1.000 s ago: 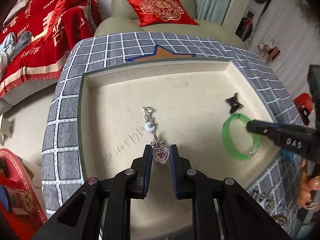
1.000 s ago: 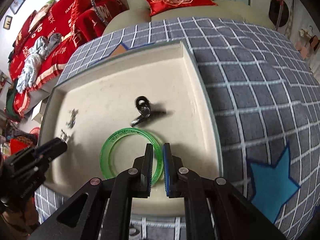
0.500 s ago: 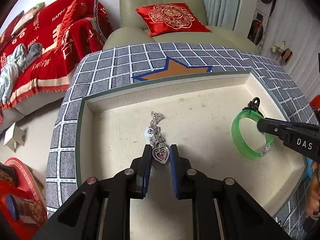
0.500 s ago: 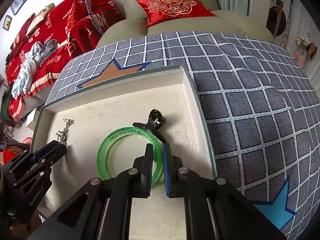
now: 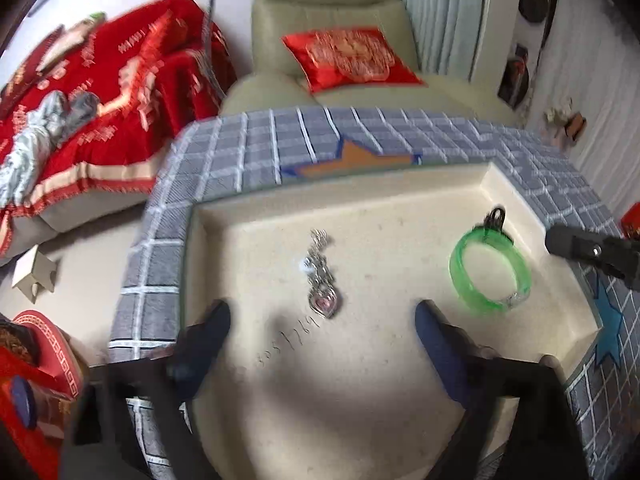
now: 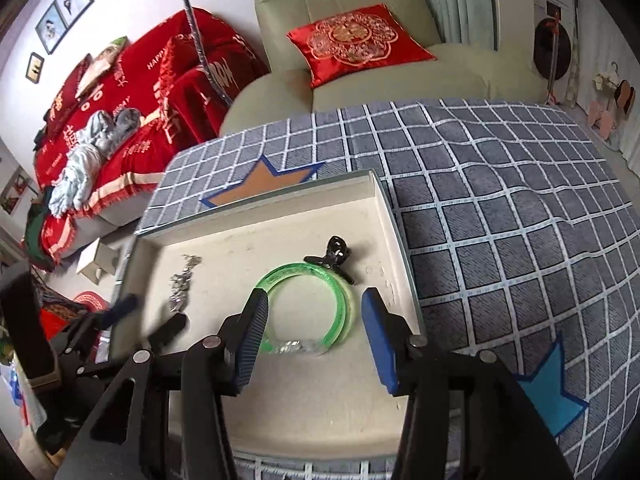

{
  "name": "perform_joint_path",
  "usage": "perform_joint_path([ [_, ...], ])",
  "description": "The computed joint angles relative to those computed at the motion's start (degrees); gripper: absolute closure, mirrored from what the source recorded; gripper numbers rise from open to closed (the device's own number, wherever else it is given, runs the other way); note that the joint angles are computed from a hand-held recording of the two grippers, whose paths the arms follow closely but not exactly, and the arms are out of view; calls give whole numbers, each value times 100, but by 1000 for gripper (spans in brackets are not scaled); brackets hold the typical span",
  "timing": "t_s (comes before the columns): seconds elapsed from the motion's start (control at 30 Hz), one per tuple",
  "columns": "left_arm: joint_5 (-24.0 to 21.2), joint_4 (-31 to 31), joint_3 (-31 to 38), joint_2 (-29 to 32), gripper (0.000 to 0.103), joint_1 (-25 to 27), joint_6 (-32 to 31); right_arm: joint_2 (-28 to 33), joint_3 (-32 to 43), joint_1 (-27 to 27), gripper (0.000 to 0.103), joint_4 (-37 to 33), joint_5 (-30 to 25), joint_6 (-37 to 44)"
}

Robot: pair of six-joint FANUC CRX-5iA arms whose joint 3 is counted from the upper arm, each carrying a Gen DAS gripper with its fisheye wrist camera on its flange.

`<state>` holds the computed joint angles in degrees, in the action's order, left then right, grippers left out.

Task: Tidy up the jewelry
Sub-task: 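Carry the heart pendant and green bangle into the tray and open both grippers, then withdraw both open grippers from the tray back over the remaining jewelry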

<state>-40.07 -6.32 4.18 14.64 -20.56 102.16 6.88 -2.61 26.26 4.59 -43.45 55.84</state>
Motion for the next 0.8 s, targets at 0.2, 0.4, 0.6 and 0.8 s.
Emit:
perform_joint_path([
  [0.2, 149, 268, -307, -347, 0, 55, -166, -422, -297, 96, 35, -90, 111, -47],
  [0.4, 447, 652, -1000, -995, 0, 206, -445, -916, -826, 337, 15, 259, 325, -292],
  [0.6, 555, 1520, -1858, -1562, 0, 382, -974, -1603, -1731, 682, 0, 1149, 654, -965],
  [0.8, 298, 1291, -2263, -1946, 0, 234, -810, -2069, -2150, 877, 0, 1277, 411, -1260],
])
